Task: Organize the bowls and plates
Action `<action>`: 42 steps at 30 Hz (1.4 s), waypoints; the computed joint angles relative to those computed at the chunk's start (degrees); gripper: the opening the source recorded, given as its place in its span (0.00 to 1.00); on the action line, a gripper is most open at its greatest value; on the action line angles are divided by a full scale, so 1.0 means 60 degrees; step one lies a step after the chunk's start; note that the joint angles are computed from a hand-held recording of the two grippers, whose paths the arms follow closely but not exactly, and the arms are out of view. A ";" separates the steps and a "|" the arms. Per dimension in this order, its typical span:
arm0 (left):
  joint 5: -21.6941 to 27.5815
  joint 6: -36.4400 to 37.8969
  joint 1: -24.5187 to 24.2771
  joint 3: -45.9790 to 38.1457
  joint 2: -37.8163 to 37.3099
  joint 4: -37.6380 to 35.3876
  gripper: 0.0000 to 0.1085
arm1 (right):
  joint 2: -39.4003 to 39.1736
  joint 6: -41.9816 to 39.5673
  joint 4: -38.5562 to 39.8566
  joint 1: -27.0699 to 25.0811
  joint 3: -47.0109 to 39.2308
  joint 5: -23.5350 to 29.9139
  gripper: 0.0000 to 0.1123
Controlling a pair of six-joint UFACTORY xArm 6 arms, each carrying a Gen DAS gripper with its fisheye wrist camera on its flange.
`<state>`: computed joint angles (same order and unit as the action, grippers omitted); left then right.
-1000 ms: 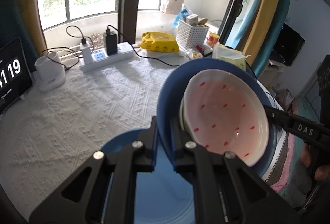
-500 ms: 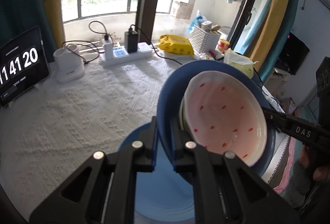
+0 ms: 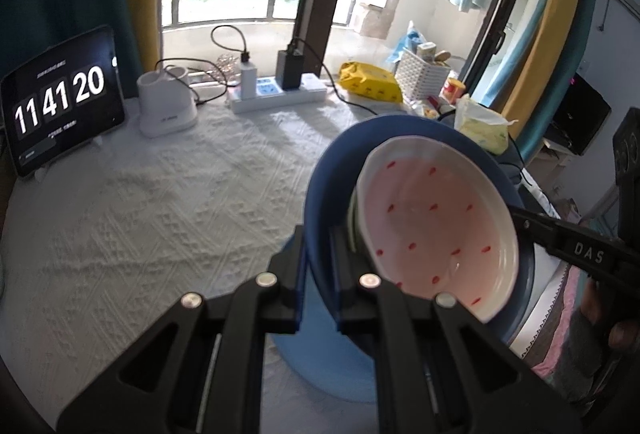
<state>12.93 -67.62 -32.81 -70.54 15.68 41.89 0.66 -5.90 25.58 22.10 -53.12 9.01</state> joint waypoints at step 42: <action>0.0014 -0.0187 -0.0072 0.0166 0.0398 0.0076 0.09 | 0.0762 -0.0545 0.0986 -0.0023 -0.0162 0.0733 0.10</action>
<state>13.02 -68.74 -33.24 -69.54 18.07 42.34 5.24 -9.17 31.50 21.96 -54.09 13.41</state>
